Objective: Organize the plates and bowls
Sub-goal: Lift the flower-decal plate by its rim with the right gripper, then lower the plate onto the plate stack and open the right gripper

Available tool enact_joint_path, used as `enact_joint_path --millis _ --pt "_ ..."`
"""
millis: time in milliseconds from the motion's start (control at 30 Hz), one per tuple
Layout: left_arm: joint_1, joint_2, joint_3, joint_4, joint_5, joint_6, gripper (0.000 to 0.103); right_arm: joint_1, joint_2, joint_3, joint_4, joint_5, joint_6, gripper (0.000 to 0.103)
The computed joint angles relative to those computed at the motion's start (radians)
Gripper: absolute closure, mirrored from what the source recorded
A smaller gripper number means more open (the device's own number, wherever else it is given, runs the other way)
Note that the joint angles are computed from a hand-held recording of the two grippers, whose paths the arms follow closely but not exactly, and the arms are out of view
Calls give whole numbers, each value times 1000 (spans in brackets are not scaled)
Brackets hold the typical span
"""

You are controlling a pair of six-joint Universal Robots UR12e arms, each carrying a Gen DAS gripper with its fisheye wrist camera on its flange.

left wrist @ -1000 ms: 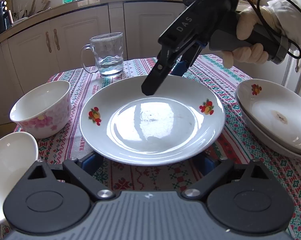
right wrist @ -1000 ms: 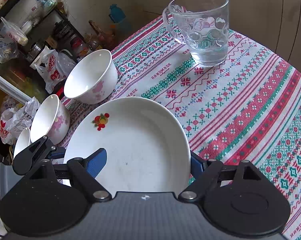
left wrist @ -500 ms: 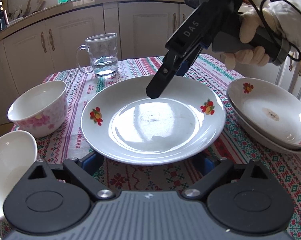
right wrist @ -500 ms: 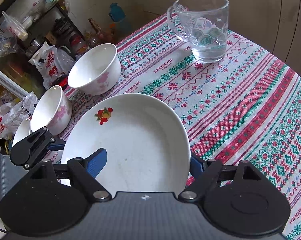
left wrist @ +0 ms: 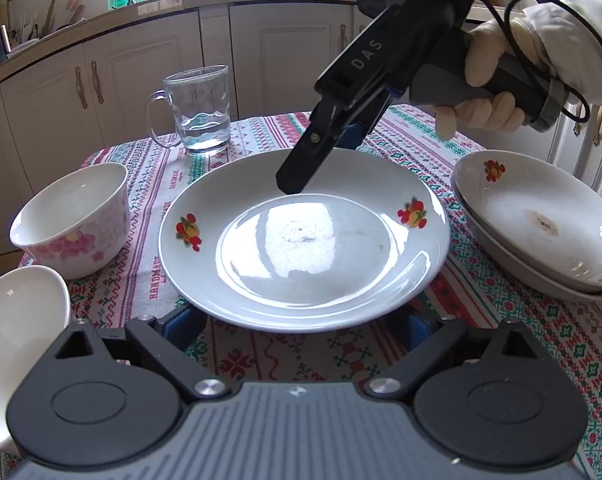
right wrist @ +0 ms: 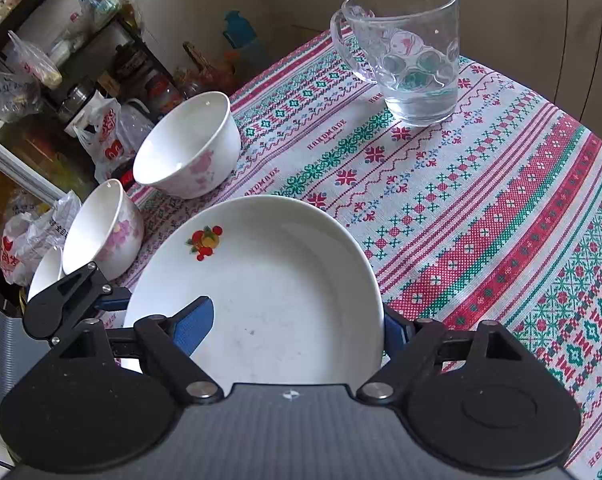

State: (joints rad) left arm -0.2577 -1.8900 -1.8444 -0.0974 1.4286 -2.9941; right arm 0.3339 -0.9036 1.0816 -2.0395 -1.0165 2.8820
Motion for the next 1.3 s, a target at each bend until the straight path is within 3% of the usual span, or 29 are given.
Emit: enact_joint_path --millis 433,567,1100,1300 --pt "3 49 -10 -15 -30 45 7 -2 -77 85 -88 -3 38 14" --pt "-3 63 -12 -23 -46 84 7 -5 -125 146 -141 -18 71 14" --pt "-38 75 3 -88 -217 205 7 -42 -344 461 -366 -128 264 14" --pt "-57 68 13 -122 -244 239 8 -55 -396 548 -424 -156 331 14"
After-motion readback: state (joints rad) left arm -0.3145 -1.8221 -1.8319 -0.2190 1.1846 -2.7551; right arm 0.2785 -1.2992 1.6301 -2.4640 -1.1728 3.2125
